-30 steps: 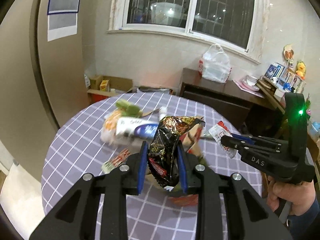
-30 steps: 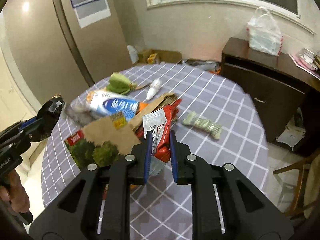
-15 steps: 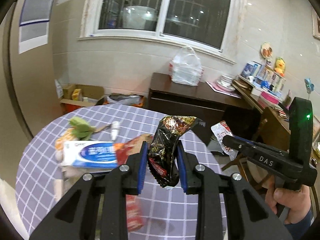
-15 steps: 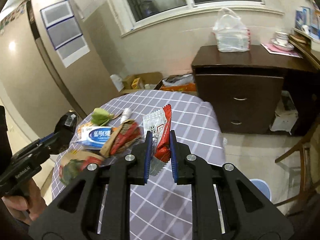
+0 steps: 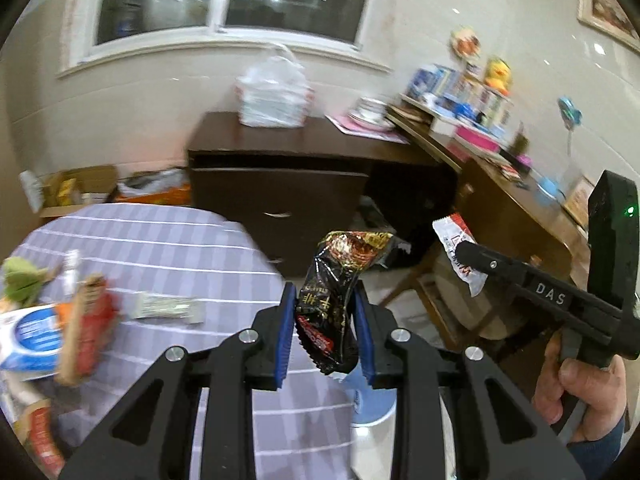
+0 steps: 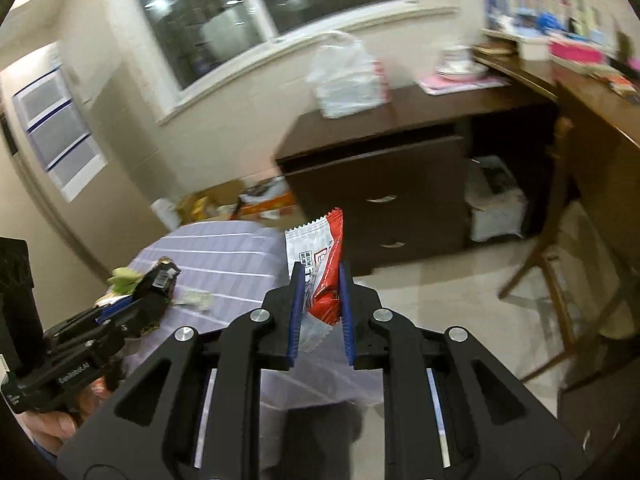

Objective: Collect trash
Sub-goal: 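Carry both wrappers to the blue wastebasket and open both tools over it, then swing both tools back toward the table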

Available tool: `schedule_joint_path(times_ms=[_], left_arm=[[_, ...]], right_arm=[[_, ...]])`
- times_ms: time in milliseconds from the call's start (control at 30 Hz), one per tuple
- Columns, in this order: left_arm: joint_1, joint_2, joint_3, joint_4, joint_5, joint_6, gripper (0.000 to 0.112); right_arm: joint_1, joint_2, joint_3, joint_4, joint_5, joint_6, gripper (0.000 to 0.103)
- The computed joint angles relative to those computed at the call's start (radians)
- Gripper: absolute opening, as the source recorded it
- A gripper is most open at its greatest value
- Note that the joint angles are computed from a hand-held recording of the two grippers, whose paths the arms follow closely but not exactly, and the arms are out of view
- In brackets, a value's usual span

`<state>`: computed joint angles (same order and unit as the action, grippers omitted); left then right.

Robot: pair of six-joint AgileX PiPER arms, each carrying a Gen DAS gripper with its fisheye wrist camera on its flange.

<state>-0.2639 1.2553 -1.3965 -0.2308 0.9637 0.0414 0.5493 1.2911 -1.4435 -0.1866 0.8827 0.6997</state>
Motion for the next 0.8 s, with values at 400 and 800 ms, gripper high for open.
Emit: schedule_joint_path(times_ms=[400, 800], left_arm=[[-0.309, 0.435, -0.106, 0.096, -0.015, -0.154, 0.028], [-0.344, 0.585, -0.201, 0.108, 0.0, -0.159, 0.086]], right_arm=[[-0.419, -0.042, 0.361, 0.378, -0.104, -0.298, 0.017], [-0.59, 0.006, 0.481, 0.588, -0.168, -0.488, 0.083]])
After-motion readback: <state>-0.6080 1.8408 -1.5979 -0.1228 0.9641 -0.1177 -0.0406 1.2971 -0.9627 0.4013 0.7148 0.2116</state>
